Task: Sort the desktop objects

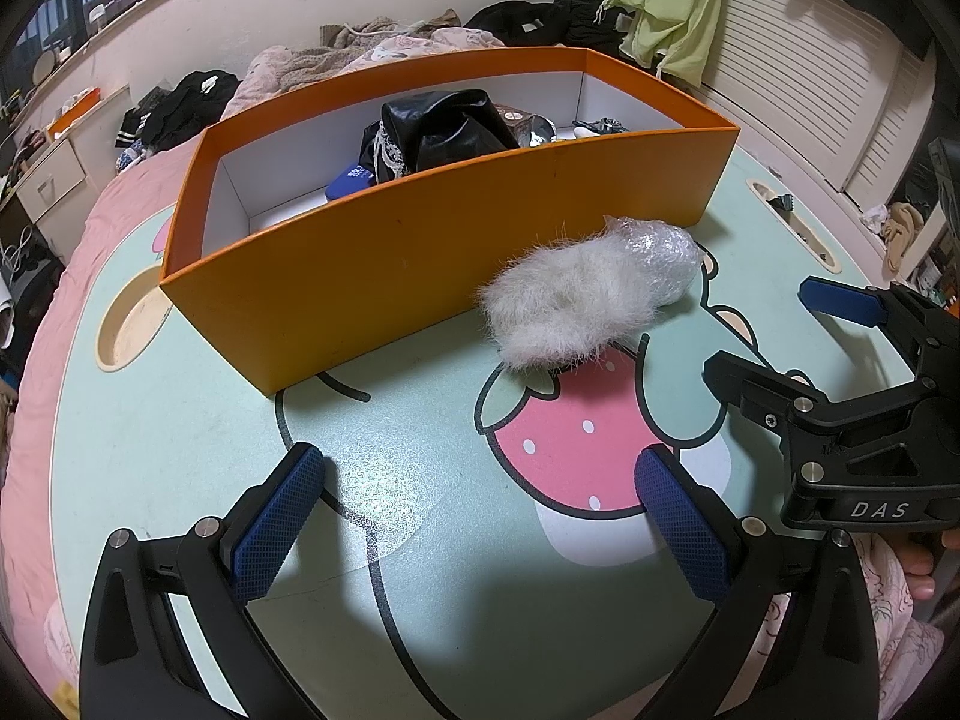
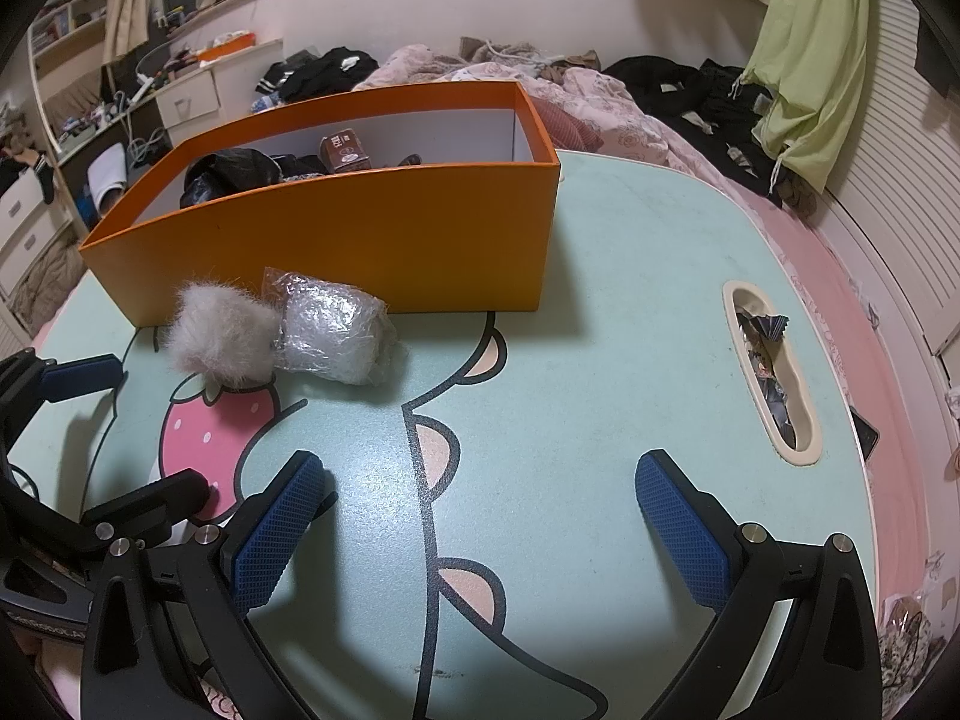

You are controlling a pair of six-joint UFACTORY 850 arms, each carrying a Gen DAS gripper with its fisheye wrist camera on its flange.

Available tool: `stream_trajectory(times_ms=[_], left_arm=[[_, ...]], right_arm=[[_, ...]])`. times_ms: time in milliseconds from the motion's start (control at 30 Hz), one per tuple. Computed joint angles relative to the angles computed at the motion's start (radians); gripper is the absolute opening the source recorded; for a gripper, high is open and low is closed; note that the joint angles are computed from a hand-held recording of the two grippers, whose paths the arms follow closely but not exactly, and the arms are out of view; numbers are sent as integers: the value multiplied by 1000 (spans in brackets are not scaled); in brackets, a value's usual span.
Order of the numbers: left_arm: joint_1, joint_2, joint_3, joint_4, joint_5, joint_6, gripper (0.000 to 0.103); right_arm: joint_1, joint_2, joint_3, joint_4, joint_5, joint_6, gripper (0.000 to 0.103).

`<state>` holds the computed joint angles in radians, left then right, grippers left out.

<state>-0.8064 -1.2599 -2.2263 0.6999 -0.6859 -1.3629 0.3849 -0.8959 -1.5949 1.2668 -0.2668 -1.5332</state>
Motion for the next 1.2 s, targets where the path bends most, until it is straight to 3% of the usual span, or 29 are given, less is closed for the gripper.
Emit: stream_trajectory(times_ms=[633, 900, 1000, 1100, 1200], left_arm=[[2, 33, 54, 21, 12, -34, 103], [-3, 124, 205, 157, 135, -192, 103], [2, 148, 239, 225, 207, -263, 103], [10, 139, 211, 240, 243, -264, 103], [21, 92, 122, 154, 210, -176, 96]], right_arm=[[1, 3, 4, 10, 2, -10, 103], [-5, 7, 5, 23, 2, -3, 103], [-19, 11, 10, 87, -35, -40, 103], [-35, 10, 6, 124, -79, -50, 103], [-50, 12, 8, 175, -118, -76, 101]])
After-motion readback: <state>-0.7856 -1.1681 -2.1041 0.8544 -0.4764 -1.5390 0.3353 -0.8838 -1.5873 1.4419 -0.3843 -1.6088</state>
